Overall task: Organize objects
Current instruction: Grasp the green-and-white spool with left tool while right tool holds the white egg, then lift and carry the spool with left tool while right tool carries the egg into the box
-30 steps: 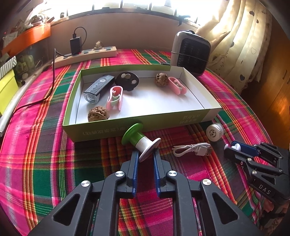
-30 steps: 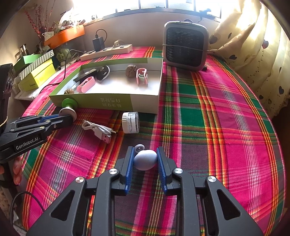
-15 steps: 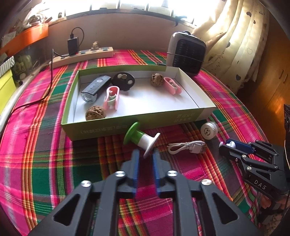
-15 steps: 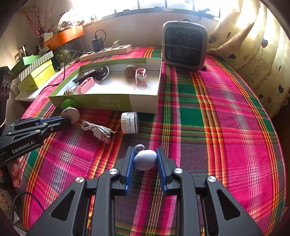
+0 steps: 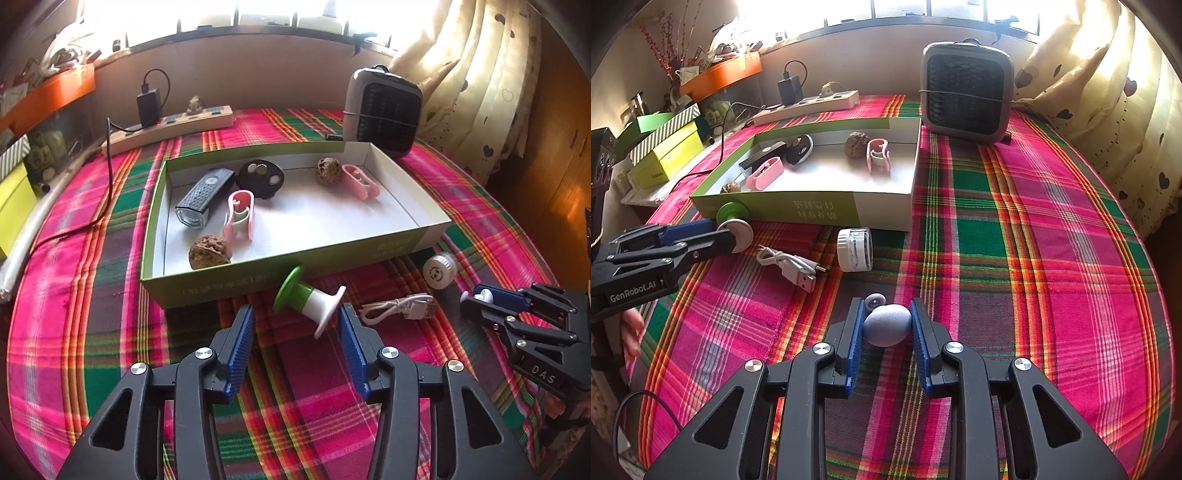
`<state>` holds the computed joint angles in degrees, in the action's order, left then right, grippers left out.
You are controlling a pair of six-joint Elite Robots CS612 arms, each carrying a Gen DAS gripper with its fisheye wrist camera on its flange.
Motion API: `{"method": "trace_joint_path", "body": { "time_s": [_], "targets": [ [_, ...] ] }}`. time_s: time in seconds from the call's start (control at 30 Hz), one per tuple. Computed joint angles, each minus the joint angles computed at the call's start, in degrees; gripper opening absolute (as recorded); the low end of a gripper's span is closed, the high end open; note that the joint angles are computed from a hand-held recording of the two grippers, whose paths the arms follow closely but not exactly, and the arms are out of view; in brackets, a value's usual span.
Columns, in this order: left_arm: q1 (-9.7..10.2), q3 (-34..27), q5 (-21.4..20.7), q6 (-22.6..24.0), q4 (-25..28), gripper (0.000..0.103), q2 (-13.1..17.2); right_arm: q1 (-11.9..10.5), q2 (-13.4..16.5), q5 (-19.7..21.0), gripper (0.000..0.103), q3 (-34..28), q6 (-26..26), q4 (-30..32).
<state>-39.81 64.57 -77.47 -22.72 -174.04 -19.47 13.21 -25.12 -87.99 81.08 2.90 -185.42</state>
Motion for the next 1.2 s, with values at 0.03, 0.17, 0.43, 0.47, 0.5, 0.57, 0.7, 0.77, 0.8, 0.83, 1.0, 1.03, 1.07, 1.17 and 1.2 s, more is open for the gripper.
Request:
{"method": "trace_joint_path", "body": {
  "time_s": [0.03,0.17,0.43,0.47,0.5,0.57,0.7,0.77,0.8,0.83,1.0,1.03,1.07,1.17,1.2],
  "targets": [
    [0.07,-0.23,-0.27,0.25,0.13,0.045,0.09,0.01,0.01,-0.03,0.026,-0.01,-0.02,0.0],
    [0.2,-1.31,-0.72,1.41,1.17,0.045,0.53,0.02,0.03,-0.06,0.026,-0.03,-0.02,0.01],
    [0.2,-2.41,-0.89,1.74,2.55,0.046,1.11,0.04,0.14,-0.21,0.026,-0.13,-0.07,0.0],
    [0.21,-2.44,-0.88,1.54,2.49,0.046,1.15,0.04,0.14,-0.21,0.026,-0.13,-0.07,0.0],
    [0.2,-2.48,-0.77,1.49,2.42,0.046,1.19,0.04,0.14,-0.21,0.026,-0.13,-0.07,0.0],
    [0.16,-2.5,-0.48,1.41,2.4,0.045,1.23,0.04,0.14,-0.18,0.026,-0.13,-0.04,-0.01],
    [0.08,-2.65,-0.05,1.7,2.5,0.037,1.31,0.06,0.13,-0.18,0.026,-0.14,-0.02,0.02],
    [-0.04,-2.63,0.6,1.88,2.57,0.034,1.31,0.06,0.14,-0.22,0.026,-0.17,-0.04,0.04],
    [-0.05,-2.61,0.65,1.91,2.55,0.034,1.31,0.07,0.14,-0.24,0.026,-0.16,-0.05,0.04],
    [-0.04,-2.58,0.64,1.87,2.52,0.034,1.29,0.07,0.13,-0.2,0.026,-0.16,-0.03,0.04],
    [-0.06,-2.52,0.68,1.91,2.48,0.034,1.28,0.03,0.18,-0.29,0.026,-0.18,-0.14,0.03],
    [-0.06,-2.5,0.66,1.86,2.46,0.034,1.27,0.03,0.19,-0.33,0.026,-0.17,-0.16,0.01],
    [-0.07,-2.49,0.65,1.86,2.46,0.034,1.27,0.03,0.19,-0.33,0.026,-0.17,-0.16,0.01],
    [-0.08,-2.44,0.71,1.89,2.47,0.034,1.23,0.06,0.2,-0.45,0.026,-0.2,-0.2,0.04],
    [-0.09,-2.44,0.74,1.93,2.49,0.034,1.22,0.04,0.21,-0.44,0.026,-0.21,-0.2,0.03]
  ]
}}
